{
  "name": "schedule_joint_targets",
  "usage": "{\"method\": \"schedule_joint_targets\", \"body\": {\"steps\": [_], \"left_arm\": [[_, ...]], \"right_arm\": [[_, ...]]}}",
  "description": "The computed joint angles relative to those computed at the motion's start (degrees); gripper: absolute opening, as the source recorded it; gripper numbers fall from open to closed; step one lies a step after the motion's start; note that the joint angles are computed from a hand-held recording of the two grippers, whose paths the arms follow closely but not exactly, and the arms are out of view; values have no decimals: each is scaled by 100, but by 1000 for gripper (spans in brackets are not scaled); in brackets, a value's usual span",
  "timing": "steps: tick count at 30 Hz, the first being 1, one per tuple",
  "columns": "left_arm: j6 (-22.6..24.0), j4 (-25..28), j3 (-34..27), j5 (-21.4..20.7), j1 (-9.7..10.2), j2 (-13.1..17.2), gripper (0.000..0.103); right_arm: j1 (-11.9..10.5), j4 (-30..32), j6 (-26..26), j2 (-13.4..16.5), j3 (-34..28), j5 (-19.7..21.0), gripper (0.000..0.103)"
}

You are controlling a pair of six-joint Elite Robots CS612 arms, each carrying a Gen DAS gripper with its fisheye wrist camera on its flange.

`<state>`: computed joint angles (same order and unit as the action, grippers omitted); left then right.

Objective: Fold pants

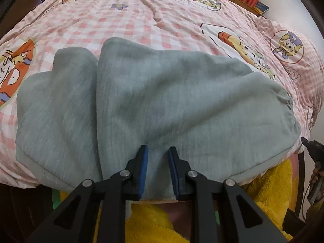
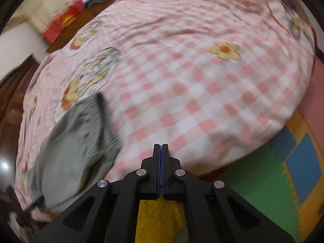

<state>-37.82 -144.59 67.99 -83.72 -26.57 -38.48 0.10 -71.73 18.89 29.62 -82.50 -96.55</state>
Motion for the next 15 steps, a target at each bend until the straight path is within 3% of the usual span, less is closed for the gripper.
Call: {"method": "schedule_joint_targets", "body": {"steps": [1, 3, 4, 5, 7, 9, 15], "left_arm": [[1, 31, 4, 14, -11, -13, 21], [10, 73, 27, 2, -21, -42, 22], [22, 74, 47, -18, -27, -60, 22], [61, 67, 90, -54, -37, -94, 22], [121, 41, 172, -58, -62, -153, 23], [144, 7, 254, -9, -89, -209, 30], [110, -60, 501, -65, -123, -358, 34]], "right_arm": [[30, 10, -102, -12, 8, 26, 4], [122, -25, -423, -70, 67, 97, 20], [159, -47, -536, -84, 89, 167, 23], [193, -46, -654, -125, 165, 370, 27], [225, 26, -641, -161, 279, 717, 27], [231, 144, -501, -207, 434, 962, 27], [219, 148, -71, -186, 642, 1146, 27]]}}
